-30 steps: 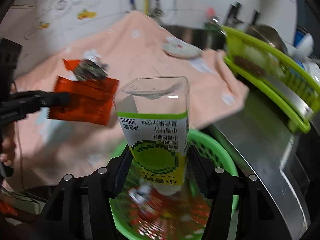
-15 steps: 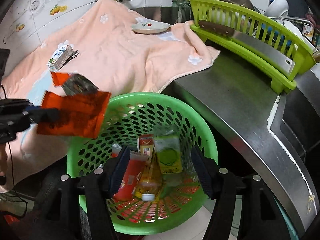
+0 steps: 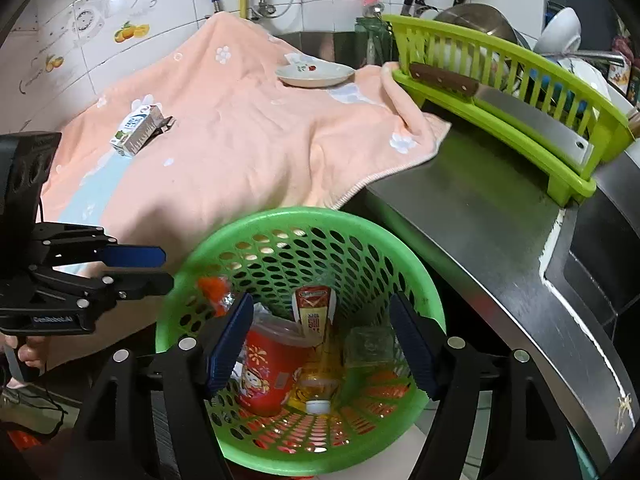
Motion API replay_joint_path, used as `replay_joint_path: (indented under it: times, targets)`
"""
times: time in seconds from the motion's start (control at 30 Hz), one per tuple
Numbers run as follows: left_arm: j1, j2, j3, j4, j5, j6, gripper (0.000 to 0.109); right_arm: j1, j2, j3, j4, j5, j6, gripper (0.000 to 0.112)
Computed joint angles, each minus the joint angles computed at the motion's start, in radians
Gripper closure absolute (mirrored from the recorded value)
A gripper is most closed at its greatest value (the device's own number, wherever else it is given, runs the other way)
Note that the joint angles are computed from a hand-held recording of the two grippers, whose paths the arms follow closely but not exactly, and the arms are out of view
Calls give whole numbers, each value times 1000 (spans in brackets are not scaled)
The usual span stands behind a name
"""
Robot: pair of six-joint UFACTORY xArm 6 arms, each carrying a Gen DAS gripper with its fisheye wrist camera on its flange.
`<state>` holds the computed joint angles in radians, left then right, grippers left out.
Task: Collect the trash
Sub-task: 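Carry wrapper and juice bottle into the green basket and open both grippers, then move back to the towel and grasp the white milk carton with left gripper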
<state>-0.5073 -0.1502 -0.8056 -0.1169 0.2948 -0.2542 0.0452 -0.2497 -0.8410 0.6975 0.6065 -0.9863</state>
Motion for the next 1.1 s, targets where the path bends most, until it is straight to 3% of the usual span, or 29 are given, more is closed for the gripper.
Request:
replay_joint_path:
  times: [0.37,0.73,1.03,1.1]
  targets:
    - [92,-114,61,134,8,-123,75,72,11,-45,33,32,6,42]
    - [298,-233,111,217,42,-190,74,198,114,-186,45,67,64,42]
    - [494,-199,66,301,37,-235,50,289,226,-315,12,78,117,42]
    - [531,-168,37,335,34,-246,38,303,248,-340,7,80,122,42]
